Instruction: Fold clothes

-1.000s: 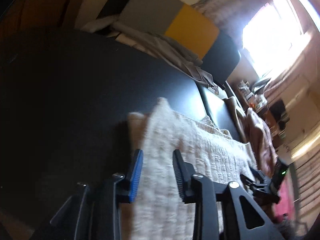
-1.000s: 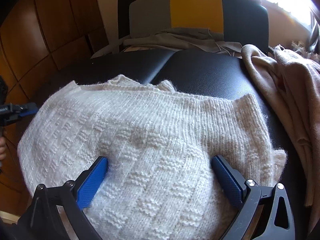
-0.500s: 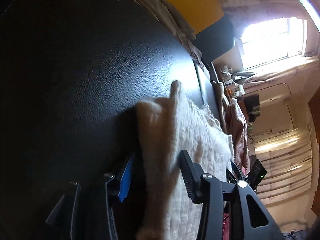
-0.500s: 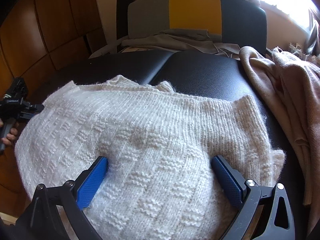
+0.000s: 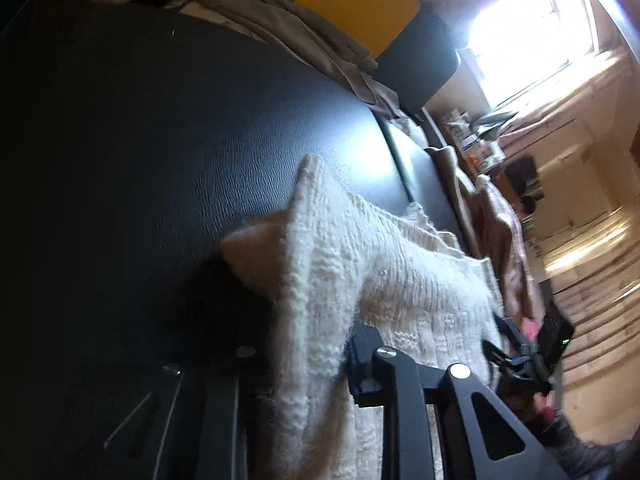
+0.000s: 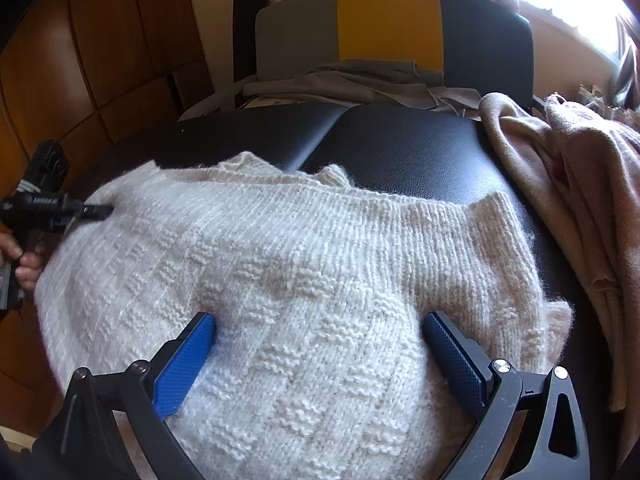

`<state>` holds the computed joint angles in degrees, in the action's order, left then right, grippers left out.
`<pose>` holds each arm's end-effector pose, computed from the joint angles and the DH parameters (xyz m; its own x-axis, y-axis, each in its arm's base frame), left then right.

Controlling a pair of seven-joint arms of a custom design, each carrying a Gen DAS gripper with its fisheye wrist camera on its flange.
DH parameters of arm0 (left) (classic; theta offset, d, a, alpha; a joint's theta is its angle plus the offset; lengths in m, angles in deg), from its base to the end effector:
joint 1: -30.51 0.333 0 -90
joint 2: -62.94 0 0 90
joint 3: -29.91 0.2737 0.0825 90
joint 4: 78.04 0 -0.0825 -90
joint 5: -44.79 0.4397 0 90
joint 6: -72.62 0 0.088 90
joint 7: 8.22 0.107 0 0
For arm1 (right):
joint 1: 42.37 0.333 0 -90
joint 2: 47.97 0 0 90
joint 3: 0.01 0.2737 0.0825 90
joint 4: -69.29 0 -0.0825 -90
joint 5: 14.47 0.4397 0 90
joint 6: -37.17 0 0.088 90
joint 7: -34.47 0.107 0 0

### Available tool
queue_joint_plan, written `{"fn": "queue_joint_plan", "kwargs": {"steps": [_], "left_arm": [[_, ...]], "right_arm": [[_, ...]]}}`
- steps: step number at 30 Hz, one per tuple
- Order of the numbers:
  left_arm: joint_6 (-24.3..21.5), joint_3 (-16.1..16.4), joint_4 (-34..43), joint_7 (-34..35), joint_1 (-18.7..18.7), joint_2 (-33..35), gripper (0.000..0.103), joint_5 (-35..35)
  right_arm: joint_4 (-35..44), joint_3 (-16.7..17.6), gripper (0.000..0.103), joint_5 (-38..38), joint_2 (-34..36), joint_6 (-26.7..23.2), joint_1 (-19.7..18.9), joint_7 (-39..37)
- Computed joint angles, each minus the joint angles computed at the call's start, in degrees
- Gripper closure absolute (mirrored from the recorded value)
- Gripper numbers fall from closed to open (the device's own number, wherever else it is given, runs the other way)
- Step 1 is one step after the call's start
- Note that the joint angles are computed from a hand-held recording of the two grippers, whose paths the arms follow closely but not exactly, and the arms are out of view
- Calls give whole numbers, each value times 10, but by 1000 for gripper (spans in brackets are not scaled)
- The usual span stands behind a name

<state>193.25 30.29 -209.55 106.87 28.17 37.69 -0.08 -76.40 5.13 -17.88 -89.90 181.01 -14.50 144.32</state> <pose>0.5173 -0.0509 0.5033 -0.2417 -0.7847 0.5708 -0.9238 0.0061 -0.3828 0.3861 0.2537 0.5407 0.2962 -0.9492 -0.1058 -0.7517 -0.1634 -0.6389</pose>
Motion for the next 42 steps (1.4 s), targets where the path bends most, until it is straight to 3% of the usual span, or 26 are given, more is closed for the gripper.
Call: {"fn": "queue_joint_plan", "kwargs": {"steps": [3, 6, 14, 19, 24, 28, 35, 42], "left_arm": [[9, -9, 21, -21, 9, 3, 85, 35], [20, -21, 42, -56, 19, 7, 85, 83], [-3, -24, 89, -93, 25, 4, 85, 155], [-26, -18, 98, -99, 21, -14, 86, 157], [-54, -6, 100, -112, 8, -35, 86, 114], [-69, -2, 96, -124, -8, -61, 87, 74], [-52, -28, 111, -154, -63, -75, 88, 21], [-16, -63, 149, -187, -124, -27, 88, -18]], "right_arm": [[40, -46, 0, 42, 14, -60, 39, -84], [66, -66, 1, 77, 3, -105, 57, -181], [136, -78, 4, 143, 32, -227, 62, -366], [147, -74, 6, 172, 73, -280, 31, -411], [88, -50, 0, 182, 39, -223, 8, -428], [34, -39, 0, 177, 0, -166, 10, -407], [-41, -43, 0, 169, -61, -87, 26, -361], [-125, -50, 0, 153, -144, -27, 48, -311]]}}
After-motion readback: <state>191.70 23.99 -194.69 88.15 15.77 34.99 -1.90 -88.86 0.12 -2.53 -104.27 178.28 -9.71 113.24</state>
